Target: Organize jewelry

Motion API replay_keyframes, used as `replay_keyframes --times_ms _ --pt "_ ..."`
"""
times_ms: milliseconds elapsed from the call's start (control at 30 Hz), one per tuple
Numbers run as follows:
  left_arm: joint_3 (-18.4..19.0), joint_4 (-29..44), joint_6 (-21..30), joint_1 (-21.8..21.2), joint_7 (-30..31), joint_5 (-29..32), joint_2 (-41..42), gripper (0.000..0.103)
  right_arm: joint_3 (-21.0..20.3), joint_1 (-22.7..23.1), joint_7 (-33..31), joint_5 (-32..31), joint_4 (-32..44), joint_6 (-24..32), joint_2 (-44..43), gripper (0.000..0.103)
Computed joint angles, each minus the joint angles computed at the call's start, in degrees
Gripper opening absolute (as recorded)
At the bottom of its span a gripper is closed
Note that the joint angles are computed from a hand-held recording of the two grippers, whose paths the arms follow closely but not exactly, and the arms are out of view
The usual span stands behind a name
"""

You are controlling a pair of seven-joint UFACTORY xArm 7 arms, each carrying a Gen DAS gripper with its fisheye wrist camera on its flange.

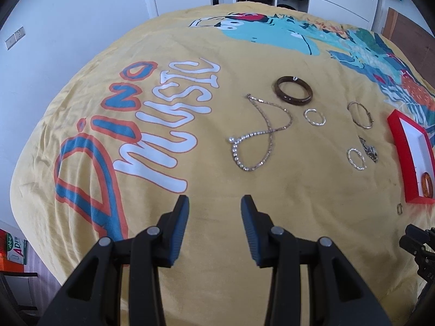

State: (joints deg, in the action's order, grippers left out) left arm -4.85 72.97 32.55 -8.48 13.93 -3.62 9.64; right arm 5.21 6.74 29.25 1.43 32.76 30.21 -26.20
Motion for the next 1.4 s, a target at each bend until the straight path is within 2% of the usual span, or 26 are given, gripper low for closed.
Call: replay_keyframes --times_ms 333,633,733,833,1133,1400 --pt "0.87 5.54 0.14 -0.23 -2.07 3.83 1.24 0.038 -0.25 0.04 0.31 0.88 -2.49 -1.54 -3.33 0.039" --pt "2.04 21.85 1.27 1.11 0.47 6.11 7.82 0.038 0.73 -0.96 2.73 0.02 -4.61 -0.14 -7.87 0.039" --pt "2.03 25.14 2.26 1.84 0.83 5.19 9.42 0.038 0.94 -1.25 4.02 -0.19 -5.79 -0.05 -9.31 0.039" --pt "1.89 23.68 2.39 2.34 0.69 4.09 9.10 0.038 0.77 -1.32 4.85 -0.11 -6.83 -0.16 -10.10 0.039" --pt "0.74 13.24 3.37 1.79 -0.50 1.20 6.47 0.038 -0.50 -2.72 4.68 -0.56 -7.14 -1.18 -9.12 0.039" --pt "0.28 10.72 3.18 1.08 0.12 0.85 6.45 0.038 -1.24 -3.64 3.91 -0.63 -5.64 -3.86 -3.51 0.037"
